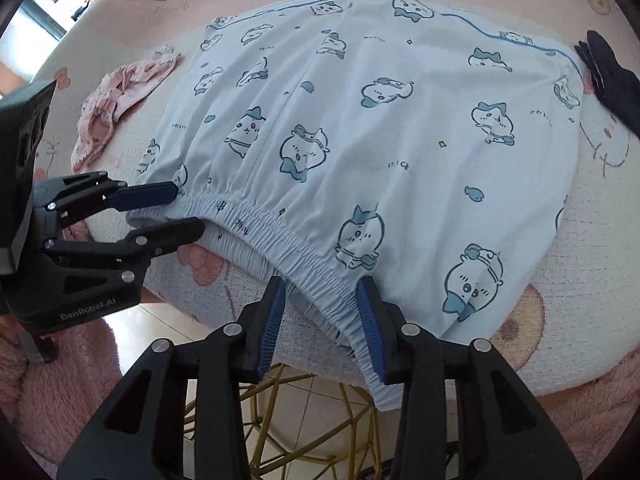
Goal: Fold clothes
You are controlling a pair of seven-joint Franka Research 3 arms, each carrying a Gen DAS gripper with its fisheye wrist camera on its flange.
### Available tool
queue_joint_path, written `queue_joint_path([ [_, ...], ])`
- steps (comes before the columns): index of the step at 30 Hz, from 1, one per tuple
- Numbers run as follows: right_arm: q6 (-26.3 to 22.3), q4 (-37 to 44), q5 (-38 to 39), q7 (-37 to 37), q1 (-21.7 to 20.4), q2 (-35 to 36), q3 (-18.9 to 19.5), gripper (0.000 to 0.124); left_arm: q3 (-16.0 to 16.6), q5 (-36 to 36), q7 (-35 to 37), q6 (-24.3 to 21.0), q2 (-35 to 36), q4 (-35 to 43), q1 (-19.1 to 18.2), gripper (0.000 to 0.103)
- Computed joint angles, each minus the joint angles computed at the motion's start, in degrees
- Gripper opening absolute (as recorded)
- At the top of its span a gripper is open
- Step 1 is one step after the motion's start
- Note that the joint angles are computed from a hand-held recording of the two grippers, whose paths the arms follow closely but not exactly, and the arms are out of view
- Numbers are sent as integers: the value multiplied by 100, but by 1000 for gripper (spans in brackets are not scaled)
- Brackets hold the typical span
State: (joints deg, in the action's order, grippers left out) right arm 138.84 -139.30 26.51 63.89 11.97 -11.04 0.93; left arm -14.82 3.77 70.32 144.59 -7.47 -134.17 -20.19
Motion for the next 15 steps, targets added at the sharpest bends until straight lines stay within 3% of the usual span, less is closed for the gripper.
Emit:
queue_joint_path([
  [4,208,-97,-176,40,-19,-94,33,14,-48,197,-109,54,-28,16,-6,28],
  [8,346,-163,-19,-90,85,-219,29,9,4,85,-24,-73,-149,-23,-32,15],
  [15,65,-118,-190,43,95,-189,53,5,174,-807,451,-274,-320,-65,-102,13],
])
